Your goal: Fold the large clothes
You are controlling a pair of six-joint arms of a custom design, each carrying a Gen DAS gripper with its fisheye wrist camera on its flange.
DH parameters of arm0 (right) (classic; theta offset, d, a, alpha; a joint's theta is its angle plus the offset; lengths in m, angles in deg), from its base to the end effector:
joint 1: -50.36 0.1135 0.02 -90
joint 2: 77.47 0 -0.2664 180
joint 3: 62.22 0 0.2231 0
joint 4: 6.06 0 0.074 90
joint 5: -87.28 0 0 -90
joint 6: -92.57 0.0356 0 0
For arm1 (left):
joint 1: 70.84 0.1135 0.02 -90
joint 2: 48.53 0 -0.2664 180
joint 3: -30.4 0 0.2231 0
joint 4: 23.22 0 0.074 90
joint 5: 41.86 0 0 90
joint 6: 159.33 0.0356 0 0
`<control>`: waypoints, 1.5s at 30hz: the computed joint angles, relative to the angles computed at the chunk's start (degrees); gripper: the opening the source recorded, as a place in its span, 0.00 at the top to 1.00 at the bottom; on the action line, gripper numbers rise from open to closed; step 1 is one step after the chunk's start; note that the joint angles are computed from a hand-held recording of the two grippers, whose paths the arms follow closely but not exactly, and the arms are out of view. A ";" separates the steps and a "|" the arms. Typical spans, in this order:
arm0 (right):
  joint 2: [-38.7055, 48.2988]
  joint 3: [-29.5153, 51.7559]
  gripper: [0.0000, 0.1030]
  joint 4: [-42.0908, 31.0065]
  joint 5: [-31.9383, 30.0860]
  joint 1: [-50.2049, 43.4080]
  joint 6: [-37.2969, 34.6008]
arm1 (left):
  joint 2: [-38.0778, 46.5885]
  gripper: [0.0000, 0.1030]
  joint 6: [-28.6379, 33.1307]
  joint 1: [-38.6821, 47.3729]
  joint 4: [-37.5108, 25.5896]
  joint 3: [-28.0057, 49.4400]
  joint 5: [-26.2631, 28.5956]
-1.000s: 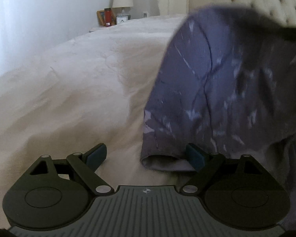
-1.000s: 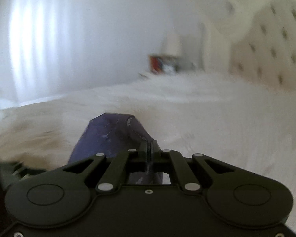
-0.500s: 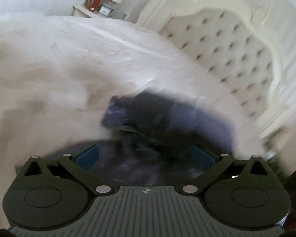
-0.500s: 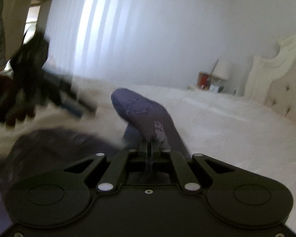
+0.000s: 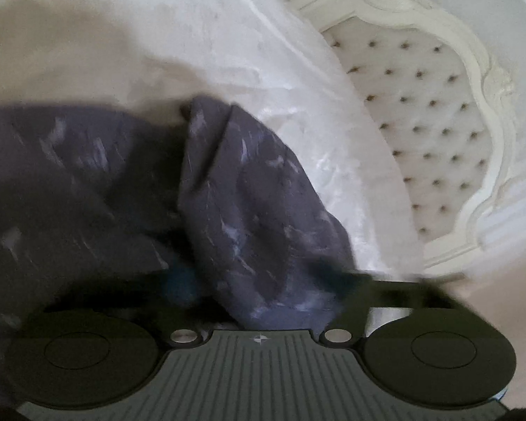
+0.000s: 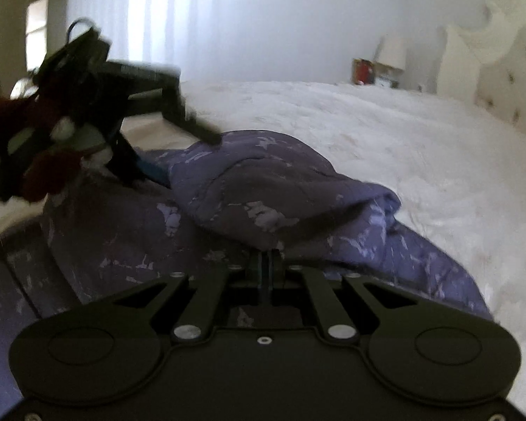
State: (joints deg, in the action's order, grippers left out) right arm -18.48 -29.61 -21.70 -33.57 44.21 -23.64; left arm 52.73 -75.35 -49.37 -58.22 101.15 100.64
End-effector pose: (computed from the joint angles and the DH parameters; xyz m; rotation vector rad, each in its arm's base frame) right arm 0.1613 0.0010 0.1727 -0.6443 2.1033 0.3078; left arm 0.2931 0.0849 0.1744 -0.3195 2.3829 -1.0985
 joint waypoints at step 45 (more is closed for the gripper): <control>8.73 3.99 0.39 -2.80 -9.98 -17.25 29.31 | -25.58 0.85 24.02 8.75 -6.00 -25.63 -3.91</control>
